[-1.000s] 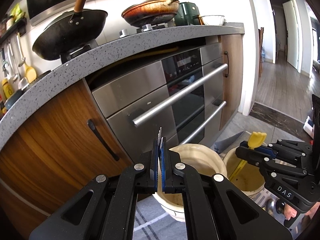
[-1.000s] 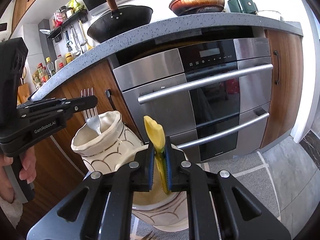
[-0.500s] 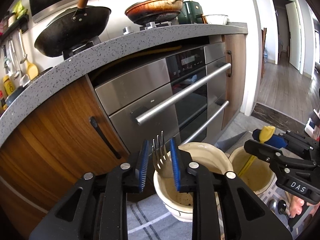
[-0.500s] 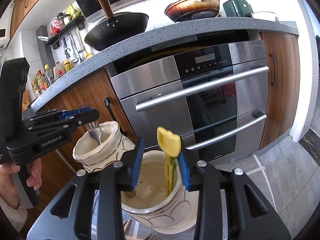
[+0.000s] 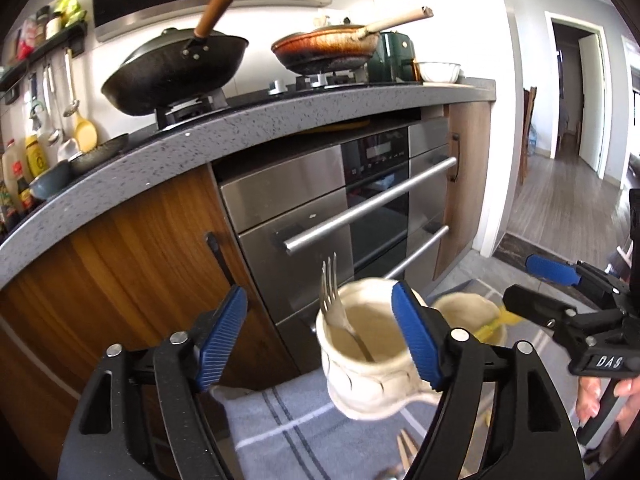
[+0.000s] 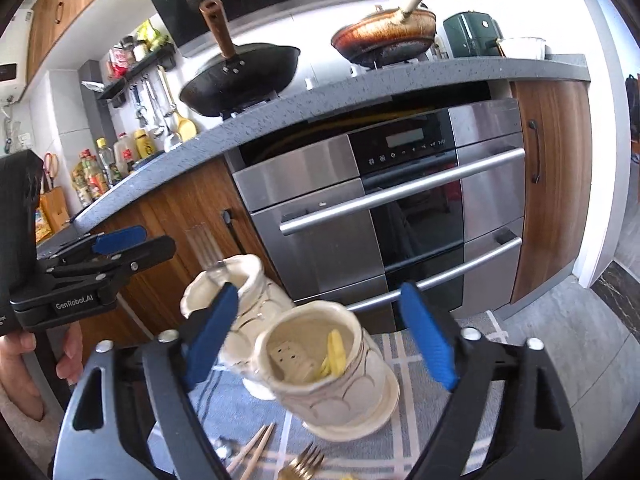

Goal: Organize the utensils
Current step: 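Withdraw both tools from the holder back over the table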

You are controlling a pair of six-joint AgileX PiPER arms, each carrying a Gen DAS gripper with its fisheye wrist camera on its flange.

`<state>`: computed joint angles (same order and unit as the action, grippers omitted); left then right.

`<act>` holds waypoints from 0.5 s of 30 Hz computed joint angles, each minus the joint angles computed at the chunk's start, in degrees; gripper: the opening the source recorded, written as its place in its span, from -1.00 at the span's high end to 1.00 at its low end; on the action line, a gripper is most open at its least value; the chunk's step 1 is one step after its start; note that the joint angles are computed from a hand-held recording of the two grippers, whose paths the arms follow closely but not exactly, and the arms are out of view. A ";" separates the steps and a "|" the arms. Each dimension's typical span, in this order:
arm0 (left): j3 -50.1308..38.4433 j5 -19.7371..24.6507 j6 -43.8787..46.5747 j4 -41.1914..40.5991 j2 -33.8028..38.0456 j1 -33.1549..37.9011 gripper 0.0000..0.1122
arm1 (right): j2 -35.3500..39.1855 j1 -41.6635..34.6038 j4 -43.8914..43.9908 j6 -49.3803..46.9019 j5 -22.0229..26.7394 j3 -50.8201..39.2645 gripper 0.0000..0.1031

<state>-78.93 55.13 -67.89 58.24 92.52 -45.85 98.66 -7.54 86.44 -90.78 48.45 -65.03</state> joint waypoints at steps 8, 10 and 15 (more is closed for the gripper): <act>10.15 3.69 -10.90 3.02 -7.71 -8.81 -0.50 | -8.16 -7.40 -0.30 -4.78 5.48 9.57 -0.90; 12.18 4.97 -13.43 3.74 -8.85 -10.94 -0.51 | -10.32 -9.80 -1.01 -5.22 6.32 12.05 -0.90; 17.90 7.14 -20.38 4.74 -12.42 -16.49 -0.52 | -15.94 -13.97 -3.19 -7.23 4.09 17.55 -0.90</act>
